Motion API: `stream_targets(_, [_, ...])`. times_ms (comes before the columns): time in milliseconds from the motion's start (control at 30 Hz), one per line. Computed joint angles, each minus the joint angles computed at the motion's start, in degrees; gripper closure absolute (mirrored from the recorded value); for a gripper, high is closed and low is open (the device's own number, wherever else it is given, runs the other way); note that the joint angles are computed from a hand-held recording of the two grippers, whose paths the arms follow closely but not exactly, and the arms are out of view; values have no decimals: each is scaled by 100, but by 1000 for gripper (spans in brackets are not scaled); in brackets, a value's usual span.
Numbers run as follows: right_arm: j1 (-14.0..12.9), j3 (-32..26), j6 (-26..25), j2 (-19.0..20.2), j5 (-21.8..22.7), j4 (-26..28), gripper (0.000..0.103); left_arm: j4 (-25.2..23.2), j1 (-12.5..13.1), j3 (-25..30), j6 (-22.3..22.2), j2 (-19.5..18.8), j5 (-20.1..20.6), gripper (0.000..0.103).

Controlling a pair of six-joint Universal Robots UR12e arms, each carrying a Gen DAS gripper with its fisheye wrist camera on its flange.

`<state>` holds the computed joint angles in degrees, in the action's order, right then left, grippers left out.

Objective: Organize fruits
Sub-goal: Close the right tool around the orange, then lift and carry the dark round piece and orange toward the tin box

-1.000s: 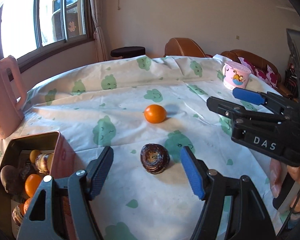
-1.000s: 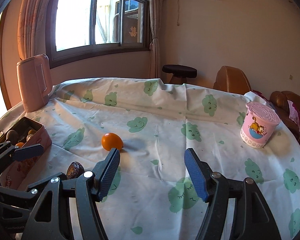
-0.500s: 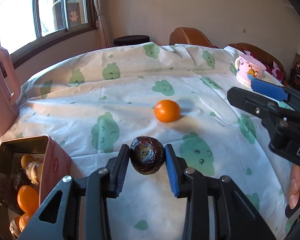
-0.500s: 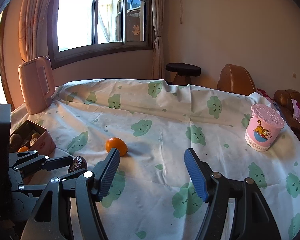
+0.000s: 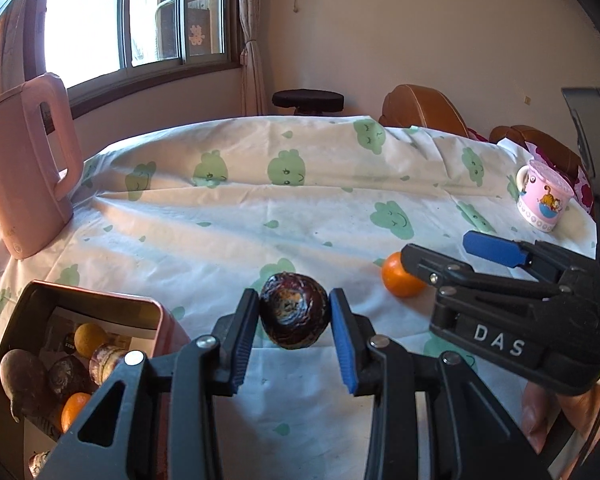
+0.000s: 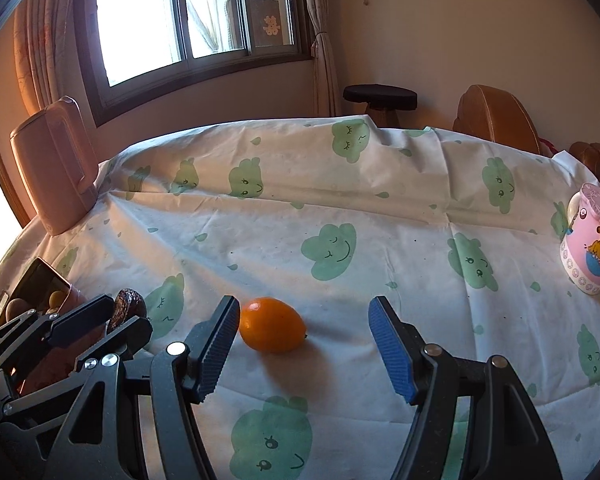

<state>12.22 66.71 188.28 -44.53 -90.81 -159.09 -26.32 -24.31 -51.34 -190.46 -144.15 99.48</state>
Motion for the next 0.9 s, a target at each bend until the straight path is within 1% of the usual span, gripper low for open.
stream_targets(100, [15, -82, -51, 51, 11, 95, 34, 26, 26, -33, -123, 16, -43, 65])
stream_targets(167, [9, -138, -71, 85, 106, 198, 35, 71, 36, -68, -189, 31, -42, 65])
stream_targets(233, [0, -202, -53, 111, 147, 368, 41, 83, 46, -98, -271, 46, -46, 65])
stream_targets(300, [-33, -230, 1, 129, 322, 432, 43, 50, 54, -95, -331, 47, -53, 65])
stream_targets(333, [-41, -282, -5, 149, 373, 571, 44, 49, 53, -93, -324, 46, -60, 65])
stream_targets(367, [-48, -336, -17, 171, 424, 709, 47, 61, 50, -97, -307, 47, -59, 65])
stream_targets(400, [-58, -354, -32, 179, 501, 767, 55, 72, 47, -99, -301, 47, -46, 65])
stream_targets(433, [-63, -352, -47, 179, 551, 775, 61, 89, 44, -106, -297, 49, -36, 65])
stream_targets(500, [-61, -331, -52, 169, 547, 753, 61, 167, 43, -131, -265, 56, -79, 65])
stream_targets(633, [-63, -259, -59, 134, 550, 642, 62, 421, 24, -224, -162, 89, -41, 65])
stream_targets(767, [-48, -128, -103, 75, 520, 401, 62, 668, 2, -299, -74, 111, 36, 65])
stream_targets(900, [-42, 31, -111, 4, 508, 109, 62, 798, 9, -347, -87, 125, 35, 65])
